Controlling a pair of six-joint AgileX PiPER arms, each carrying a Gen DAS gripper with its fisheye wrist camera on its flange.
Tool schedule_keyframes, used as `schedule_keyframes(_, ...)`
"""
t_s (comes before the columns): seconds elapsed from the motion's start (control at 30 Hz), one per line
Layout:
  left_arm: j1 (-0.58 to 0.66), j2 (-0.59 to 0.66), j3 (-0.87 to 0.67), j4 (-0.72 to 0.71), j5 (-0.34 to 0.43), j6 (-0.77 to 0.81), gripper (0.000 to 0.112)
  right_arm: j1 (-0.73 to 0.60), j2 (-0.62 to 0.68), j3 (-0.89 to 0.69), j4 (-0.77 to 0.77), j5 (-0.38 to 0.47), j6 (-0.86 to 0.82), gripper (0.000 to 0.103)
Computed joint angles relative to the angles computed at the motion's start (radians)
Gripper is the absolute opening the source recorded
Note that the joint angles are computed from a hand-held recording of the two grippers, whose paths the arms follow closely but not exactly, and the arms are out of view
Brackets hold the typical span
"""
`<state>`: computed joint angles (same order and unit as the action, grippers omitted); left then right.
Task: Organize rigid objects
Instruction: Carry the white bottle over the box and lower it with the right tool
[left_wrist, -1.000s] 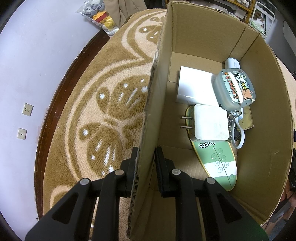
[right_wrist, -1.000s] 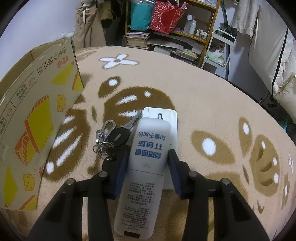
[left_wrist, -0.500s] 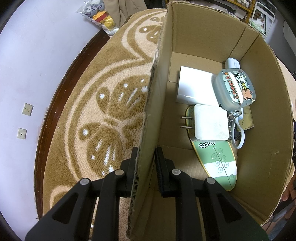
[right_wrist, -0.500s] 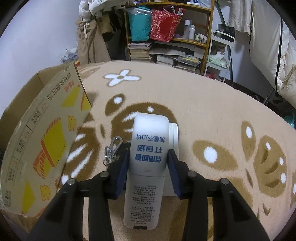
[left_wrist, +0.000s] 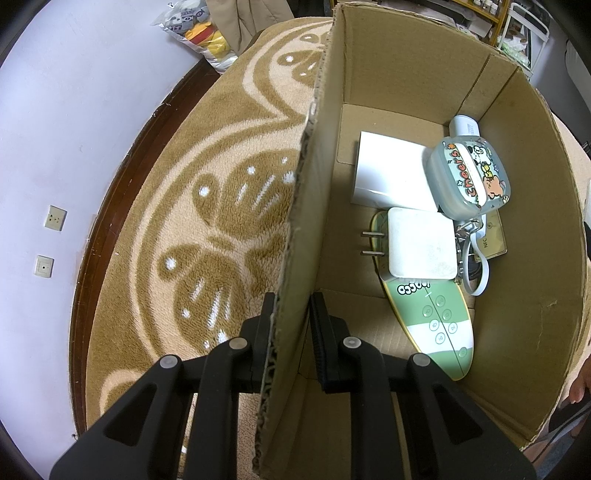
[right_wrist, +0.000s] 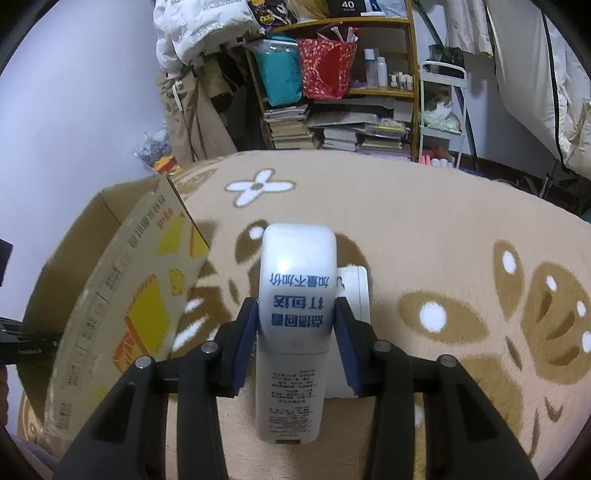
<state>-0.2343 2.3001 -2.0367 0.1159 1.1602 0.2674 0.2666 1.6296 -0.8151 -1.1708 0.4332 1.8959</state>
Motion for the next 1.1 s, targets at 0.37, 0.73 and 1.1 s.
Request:
schedule_keyframes(0.37,0.002,0.004,-0.008,-0.002,0.004,0.003,0.017,0.027,-0.023,-0.034,-0.041,0.029,0.038,0.044)
schedule_keyframes(0.73,0.002,0.006,-0.011,-0.001,0.005,0.004,0.017,0.047,-0.045,-0.108,-0.008,0.062,-0.032,0.044)
schedule_keyframes(1.1,0.006,0.007,-0.012,-0.008,0.006,0.008,0.015,0.069,-0.027,-0.325,0.108,0.078,-0.255,0.044)
